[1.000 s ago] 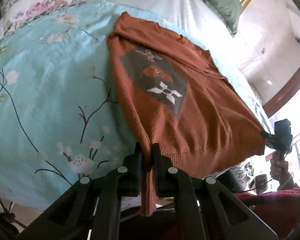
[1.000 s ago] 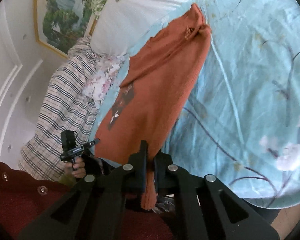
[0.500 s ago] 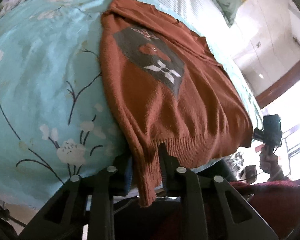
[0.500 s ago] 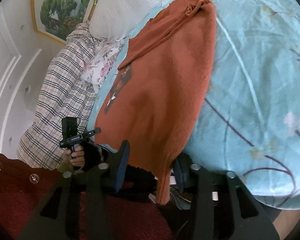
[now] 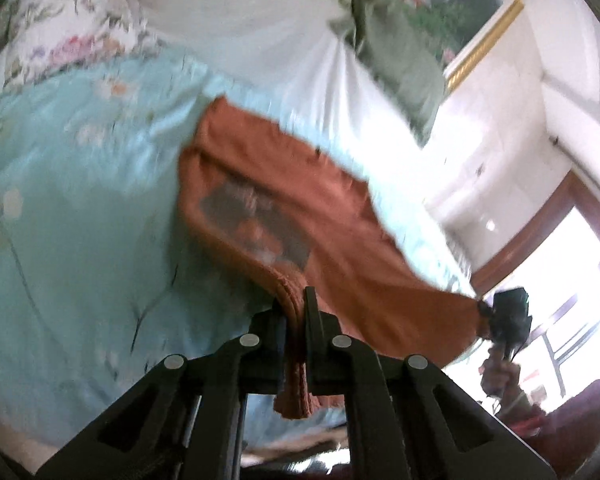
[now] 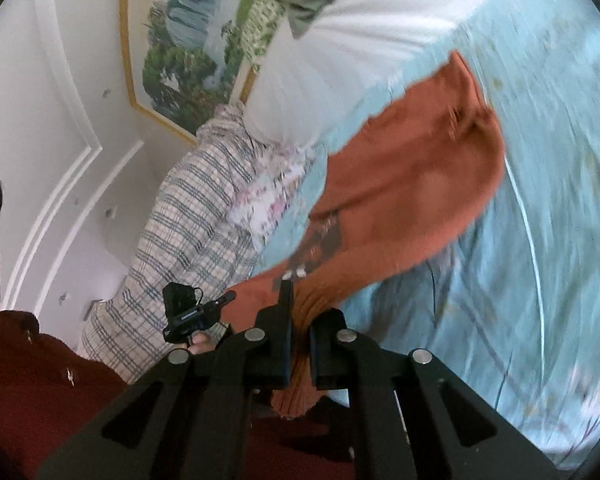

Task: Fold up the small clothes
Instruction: 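Lift the hem with both tools and fold it toward the collar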

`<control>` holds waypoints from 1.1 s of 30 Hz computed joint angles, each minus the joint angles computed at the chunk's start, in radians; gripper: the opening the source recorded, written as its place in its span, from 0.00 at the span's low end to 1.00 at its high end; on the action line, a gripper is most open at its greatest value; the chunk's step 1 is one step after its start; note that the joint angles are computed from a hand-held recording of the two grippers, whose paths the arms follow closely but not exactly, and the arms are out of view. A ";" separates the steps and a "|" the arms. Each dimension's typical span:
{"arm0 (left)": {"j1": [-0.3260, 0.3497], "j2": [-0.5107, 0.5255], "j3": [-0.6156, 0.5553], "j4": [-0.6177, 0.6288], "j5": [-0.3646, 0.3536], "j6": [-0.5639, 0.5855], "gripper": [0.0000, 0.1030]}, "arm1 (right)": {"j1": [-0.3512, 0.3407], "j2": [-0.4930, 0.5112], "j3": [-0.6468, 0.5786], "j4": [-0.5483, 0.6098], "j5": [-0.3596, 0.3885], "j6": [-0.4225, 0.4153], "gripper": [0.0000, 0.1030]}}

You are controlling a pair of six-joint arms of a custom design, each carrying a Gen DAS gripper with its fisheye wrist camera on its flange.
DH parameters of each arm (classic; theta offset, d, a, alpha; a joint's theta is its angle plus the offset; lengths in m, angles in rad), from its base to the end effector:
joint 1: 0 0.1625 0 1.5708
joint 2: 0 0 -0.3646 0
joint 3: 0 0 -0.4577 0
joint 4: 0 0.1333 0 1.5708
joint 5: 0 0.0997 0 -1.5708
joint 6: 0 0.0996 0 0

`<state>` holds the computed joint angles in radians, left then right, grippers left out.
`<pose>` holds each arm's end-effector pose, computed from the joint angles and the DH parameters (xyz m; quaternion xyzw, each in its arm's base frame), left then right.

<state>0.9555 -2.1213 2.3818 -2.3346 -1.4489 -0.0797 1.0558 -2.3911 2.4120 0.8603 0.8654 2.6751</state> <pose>-0.1044 -0.3996 0.3168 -0.2412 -0.9363 0.2538 0.0292 0.0923 -0.2387 0.2797 -0.0953 0.8858 -0.4330 0.1372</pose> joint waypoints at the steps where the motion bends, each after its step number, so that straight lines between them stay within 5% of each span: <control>1: -0.005 0.018 -0.009 -0.022 0.002 -0.002 0.05 | 0.050 0.029 -0.030 -0.048 0.038 0.049 0.07; 10: -0.036 0.432 -0.246 -0.314 0.120 0.044 0.05 | 0.264 0.305 -0.315 -0.278 0.281 0.238 0.07; 16: -0.009 0.705 -0.456 -0.394 0.200 0.066 0.04 | 0.307 0.549 -0.547 -0.323 0.406 0.266 0.07; 26: 0.088 1.091 -0.823 -0.350 0.297 0.060 0.04 | 0.305 0.934 -0.914 -0.254 0.633 0.331 0.07; 31: 0.127 1.226 -0.960 -0.248 0.343 0.055 0.05 | 0.318 1.038 -1.000 -0.208 0.781 0.354 0.07; 33: 0.135 1.255 -0.994 -0.195 0.355 0.035 0.06 | 0.309 1.028 -0.990 -0.205 0.765 0.375 0.08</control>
<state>1.0906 -0.8663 1.3877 -2.5298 -1.0937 -0.0452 1.3649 -1.3635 1.4221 0.6554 1.6307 3.0498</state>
